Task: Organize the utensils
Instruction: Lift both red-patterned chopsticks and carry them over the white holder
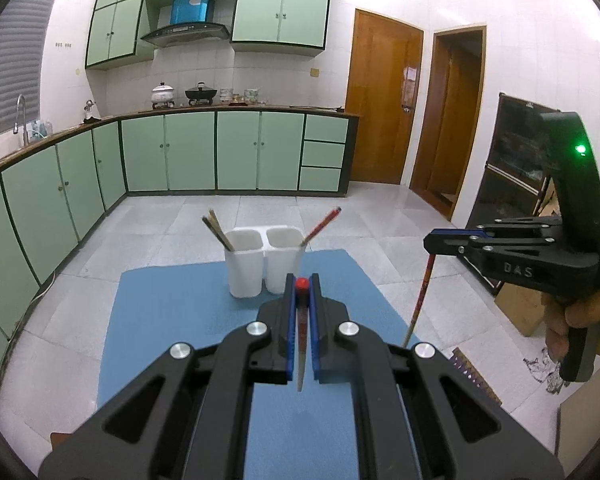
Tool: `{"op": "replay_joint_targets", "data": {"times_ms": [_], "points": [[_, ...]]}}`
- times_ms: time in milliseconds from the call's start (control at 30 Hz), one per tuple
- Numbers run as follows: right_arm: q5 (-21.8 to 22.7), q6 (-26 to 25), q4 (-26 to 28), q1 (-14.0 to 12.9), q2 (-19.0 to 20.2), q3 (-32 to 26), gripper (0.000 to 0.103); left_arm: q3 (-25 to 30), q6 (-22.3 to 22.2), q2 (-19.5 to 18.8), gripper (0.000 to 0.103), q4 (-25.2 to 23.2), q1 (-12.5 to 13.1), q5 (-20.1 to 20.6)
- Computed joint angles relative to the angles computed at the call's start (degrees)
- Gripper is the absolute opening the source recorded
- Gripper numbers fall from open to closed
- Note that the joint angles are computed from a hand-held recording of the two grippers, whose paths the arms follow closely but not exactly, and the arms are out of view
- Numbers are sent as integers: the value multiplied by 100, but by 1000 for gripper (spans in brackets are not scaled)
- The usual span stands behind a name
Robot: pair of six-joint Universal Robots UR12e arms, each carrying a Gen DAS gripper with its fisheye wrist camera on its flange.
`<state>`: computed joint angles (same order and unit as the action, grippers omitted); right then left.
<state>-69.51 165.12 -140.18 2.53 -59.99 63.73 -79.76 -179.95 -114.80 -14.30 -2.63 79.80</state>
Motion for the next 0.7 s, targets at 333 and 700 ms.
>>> {"op": "replay_joint_targets", "data": {"times_ms": [333,700], "points": [[-37,220,512,116,625,-1445,6,1182,-136,-501,5,-596,71,60],[-324,527,1386,296,2124,-4407,6,3063,-91,-1497,5,-944,26,591]]}}
